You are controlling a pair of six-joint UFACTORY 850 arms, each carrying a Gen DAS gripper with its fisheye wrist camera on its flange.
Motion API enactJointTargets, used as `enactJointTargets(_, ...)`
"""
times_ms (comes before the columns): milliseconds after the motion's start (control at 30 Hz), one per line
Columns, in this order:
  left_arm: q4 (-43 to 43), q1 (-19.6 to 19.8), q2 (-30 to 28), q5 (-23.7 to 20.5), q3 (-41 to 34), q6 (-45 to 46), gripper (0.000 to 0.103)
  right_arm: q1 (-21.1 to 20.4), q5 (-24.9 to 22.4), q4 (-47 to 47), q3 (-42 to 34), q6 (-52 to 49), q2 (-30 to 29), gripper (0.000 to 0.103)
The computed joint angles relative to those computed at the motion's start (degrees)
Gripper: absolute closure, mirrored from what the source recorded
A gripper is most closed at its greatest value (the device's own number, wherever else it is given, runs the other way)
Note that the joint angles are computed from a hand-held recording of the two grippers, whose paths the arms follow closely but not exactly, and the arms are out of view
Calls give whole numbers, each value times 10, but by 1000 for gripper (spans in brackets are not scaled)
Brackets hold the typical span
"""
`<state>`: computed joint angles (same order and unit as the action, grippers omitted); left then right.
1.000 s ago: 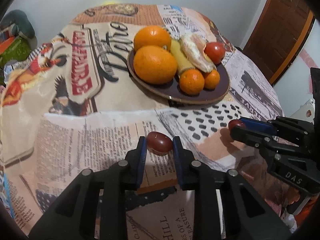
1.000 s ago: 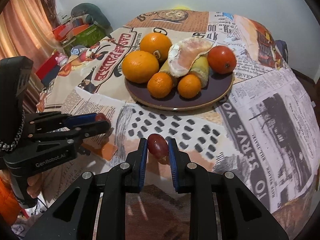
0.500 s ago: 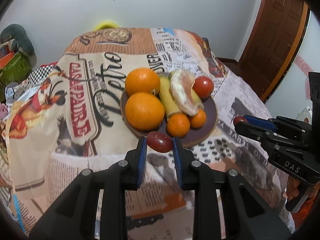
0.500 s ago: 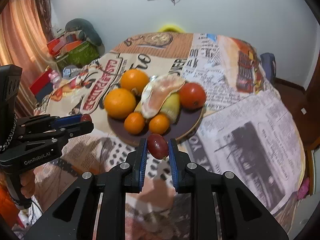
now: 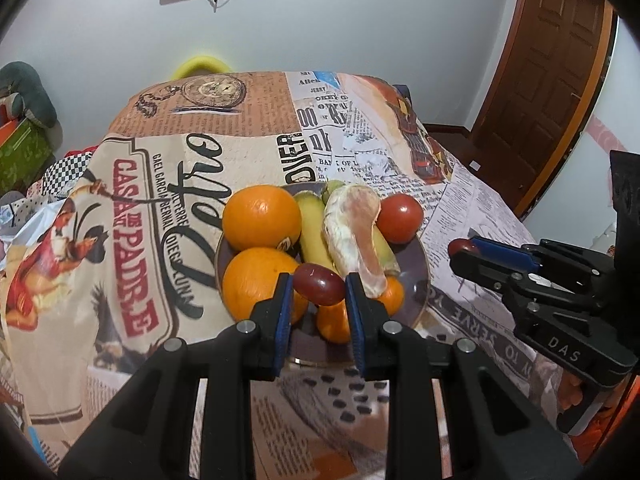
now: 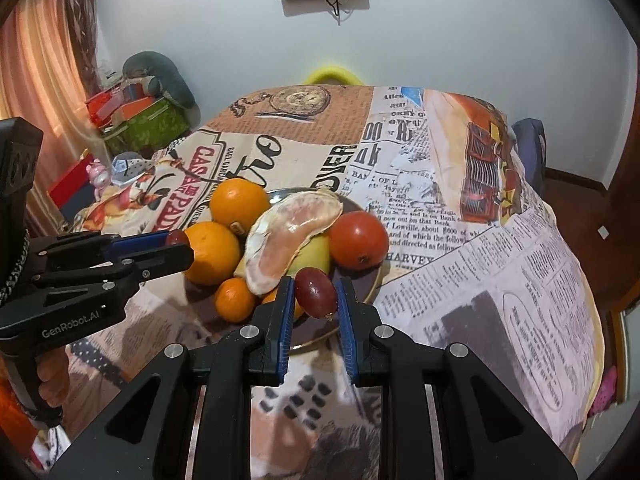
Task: Organize fruits
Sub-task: 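Lower both dates onto the plate and open both tools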
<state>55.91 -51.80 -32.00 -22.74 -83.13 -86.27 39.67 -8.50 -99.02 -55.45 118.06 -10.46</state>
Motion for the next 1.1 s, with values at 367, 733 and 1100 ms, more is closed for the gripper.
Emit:
enactJointTargets(367,-51,17,-45,5,-54,62,77,-20,22,4,-29,-18,-44,83)
enactJointTargets(733,-47,25,-64,12,-70,61,77,-32,38,26,-39,-30,-68,83)
enactJointTargets(1100,-49,26,-59,0,-66,49,74,-34,45,125,-44,-126,-70,81)
